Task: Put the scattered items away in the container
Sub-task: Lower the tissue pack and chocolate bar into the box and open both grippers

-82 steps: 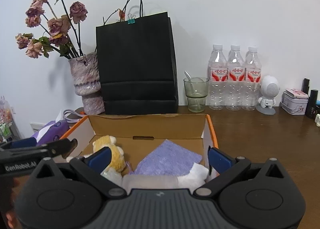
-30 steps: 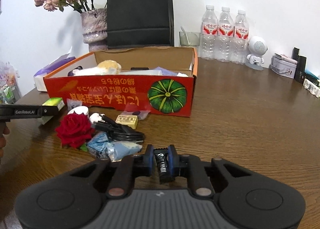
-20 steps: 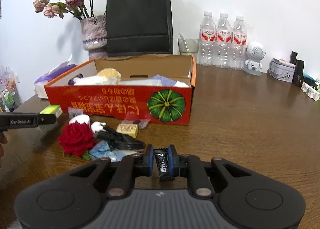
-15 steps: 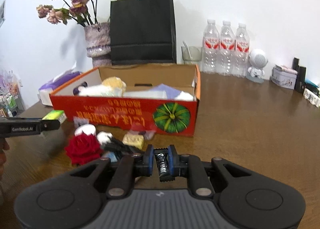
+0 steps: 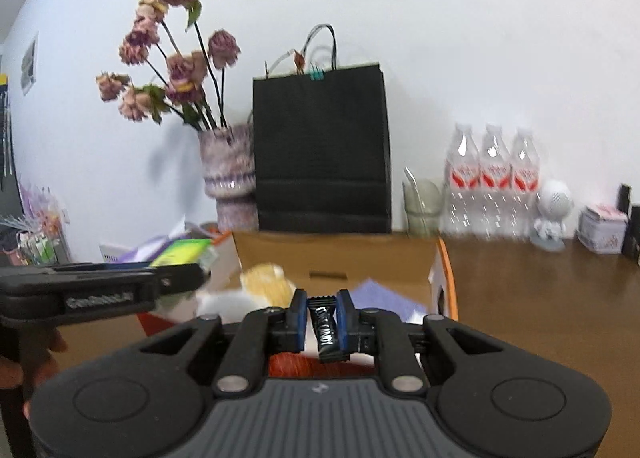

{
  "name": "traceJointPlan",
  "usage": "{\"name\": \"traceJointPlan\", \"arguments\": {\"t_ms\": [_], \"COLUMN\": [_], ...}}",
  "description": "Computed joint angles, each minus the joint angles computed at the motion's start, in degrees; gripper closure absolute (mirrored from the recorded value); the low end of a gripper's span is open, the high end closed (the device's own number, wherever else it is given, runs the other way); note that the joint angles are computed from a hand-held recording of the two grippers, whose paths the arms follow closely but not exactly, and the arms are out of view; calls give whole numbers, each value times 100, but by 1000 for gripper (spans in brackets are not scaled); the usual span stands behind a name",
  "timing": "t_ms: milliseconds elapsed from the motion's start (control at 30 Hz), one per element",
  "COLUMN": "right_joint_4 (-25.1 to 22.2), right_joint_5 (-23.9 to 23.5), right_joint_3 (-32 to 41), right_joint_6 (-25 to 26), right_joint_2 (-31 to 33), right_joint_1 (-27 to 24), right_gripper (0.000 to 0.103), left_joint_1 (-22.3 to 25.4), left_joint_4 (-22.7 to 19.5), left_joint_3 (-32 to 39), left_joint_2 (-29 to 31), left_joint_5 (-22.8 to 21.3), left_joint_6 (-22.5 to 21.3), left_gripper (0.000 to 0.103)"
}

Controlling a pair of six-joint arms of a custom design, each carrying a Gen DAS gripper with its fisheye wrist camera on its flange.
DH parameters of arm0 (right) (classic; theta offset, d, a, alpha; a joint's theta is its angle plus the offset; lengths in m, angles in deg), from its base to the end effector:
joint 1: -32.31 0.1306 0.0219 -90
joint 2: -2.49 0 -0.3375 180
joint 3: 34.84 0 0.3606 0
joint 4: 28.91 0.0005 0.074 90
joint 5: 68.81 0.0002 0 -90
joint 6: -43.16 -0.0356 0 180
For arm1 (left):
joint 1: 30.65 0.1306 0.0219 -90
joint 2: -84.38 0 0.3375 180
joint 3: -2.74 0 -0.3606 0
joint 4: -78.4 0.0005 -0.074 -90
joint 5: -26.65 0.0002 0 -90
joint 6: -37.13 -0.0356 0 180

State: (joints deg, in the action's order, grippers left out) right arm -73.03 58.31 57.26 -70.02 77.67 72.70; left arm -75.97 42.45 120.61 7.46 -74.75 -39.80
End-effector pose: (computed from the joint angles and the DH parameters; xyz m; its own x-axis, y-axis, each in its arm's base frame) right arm 0.2972 0.2240 0.5148 -0.3625 0.1037 -0.9262 0.0379 0.9946 0.0965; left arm 0.3903 -0.3854 0.5119 -0.3756 0.0645 -0.9246 0.4953 0.8571 -0.1414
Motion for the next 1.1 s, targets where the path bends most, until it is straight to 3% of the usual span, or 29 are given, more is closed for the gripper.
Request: {"name": "traceJointPlan", "arguments": {"t_ms": [167,367,567,900,967,1000,1033,1067,1100], "right_joint_4": [269,662,465,410,368,323,248,141,28], "right_joint_5": [-184,-577,-946,-838,-869,-919,-964,-1008,-1034], "right_joint_3": [367,443,406,403,419,435,471,526,585], "right_joint_6": [154,217,55,97,80,62,26,-31,-95], "right_joint_2": [325,611,791,835,846,857,884,922,959], "right_joint_1": [-364,-824,-1106,-1050,-1063,-1079,-1096,-1116,-1129], "right_gripper": [89,89,89,89,88,87,78,42,17], "left_joint_1": [91,247,298,263,250,244,235,215,195], "left_joint_4": [35,-247,-577,-745,-844,-911,-939,-924,-920], "left_joint_3": [514,1218,1549,1617,1695,1746,1764,1746,1751], "left_joint_2": [442,1066,1397,1479,1522,1548,1557,1547,1546], "left_joint_5": [-146,-22,13,-117,-207,-262,-347,-508,-686], "left_joint_6": [143,303,271,248,243,241,238,222,197], "left_gripper": [58,58,58,56,45,17,0,0,0]}}
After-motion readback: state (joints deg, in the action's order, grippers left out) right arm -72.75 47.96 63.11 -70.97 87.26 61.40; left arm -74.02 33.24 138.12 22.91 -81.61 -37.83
